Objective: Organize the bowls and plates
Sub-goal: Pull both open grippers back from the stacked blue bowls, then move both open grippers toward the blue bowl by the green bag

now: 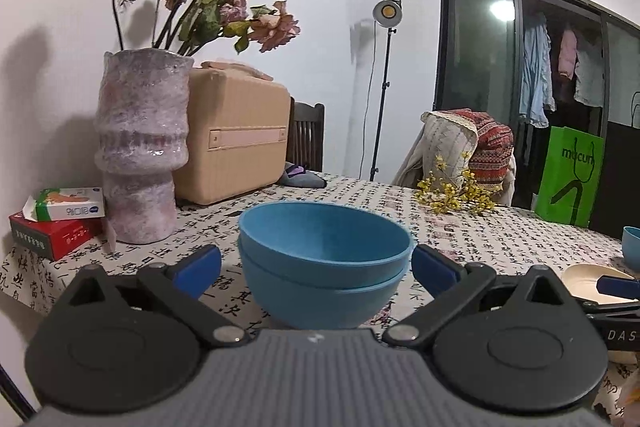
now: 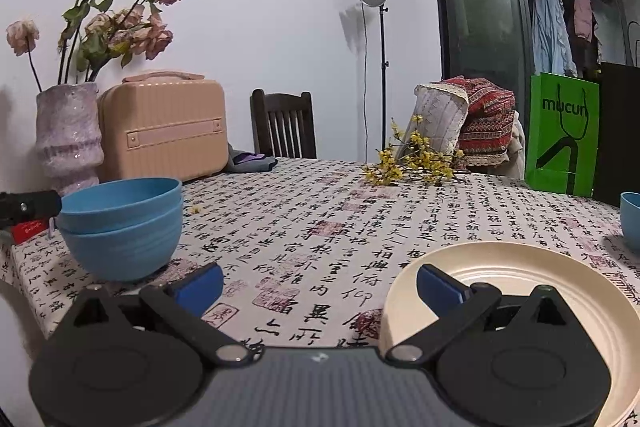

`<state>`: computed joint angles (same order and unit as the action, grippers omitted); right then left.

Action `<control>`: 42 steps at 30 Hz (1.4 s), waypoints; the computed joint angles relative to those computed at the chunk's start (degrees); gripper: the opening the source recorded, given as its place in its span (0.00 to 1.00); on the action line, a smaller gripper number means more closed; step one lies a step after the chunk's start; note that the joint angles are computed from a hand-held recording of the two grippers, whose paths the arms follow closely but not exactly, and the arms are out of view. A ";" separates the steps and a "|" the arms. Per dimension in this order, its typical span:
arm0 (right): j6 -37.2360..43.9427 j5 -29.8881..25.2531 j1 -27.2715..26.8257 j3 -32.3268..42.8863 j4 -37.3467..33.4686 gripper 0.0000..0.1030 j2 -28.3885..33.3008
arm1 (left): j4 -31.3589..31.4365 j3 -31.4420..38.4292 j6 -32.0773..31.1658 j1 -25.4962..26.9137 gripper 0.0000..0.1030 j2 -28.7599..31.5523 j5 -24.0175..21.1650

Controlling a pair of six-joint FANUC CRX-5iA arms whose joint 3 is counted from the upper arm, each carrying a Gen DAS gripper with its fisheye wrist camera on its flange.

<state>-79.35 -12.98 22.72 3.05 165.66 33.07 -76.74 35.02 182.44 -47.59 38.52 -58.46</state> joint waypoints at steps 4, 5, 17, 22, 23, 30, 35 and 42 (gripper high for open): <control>0.01 -0.72 -0.42 -0.75 -0.52 1.00 -0.39 | 0.72 1.48 -1.39 0.14 1.00 0.79 0.88; -0.01 -0.80 -0.54 -0.94 -0.82 1.00 -0.49 | 1.05 1.79 -1.74 0.26 1.00 0.95 1.41; 6.43 -5.76 -1.02 -5.14 -10.66 1.00 -1.88 | 2.13 6.59 -5.73 0.22 1.00 3.74 5.34; 7.91 -6.07 -1.65 -6.30 -12.50 1.00 -2.49 | 4.06 8.75 -8.24 0.80 1.00 4.93 7.75; 8.01 -6.06 -1.77 -6.52 -12.50 1.00 -2.65 | 4.26 9.12 -8.64 0.83 1.00 5.17 8.23; 9.52 -6.59 -2.58 -7.88 -13.54 1.00 -3.76 | 6.34 12.57 -12.32 1.46 1.00 7.13 11.76; 9.49 -6.67 -3.29 -8.72 -13.95 1.00 -4.48 | 8.33 14.77 -14.93 2.09 1.00 8.52 14.11; 14.18 -9.69 -3.07 -10.84 -19.54 1.00 -5.27 | 10.58 17.93 -17.92 2.88 1.00 10.42 17.22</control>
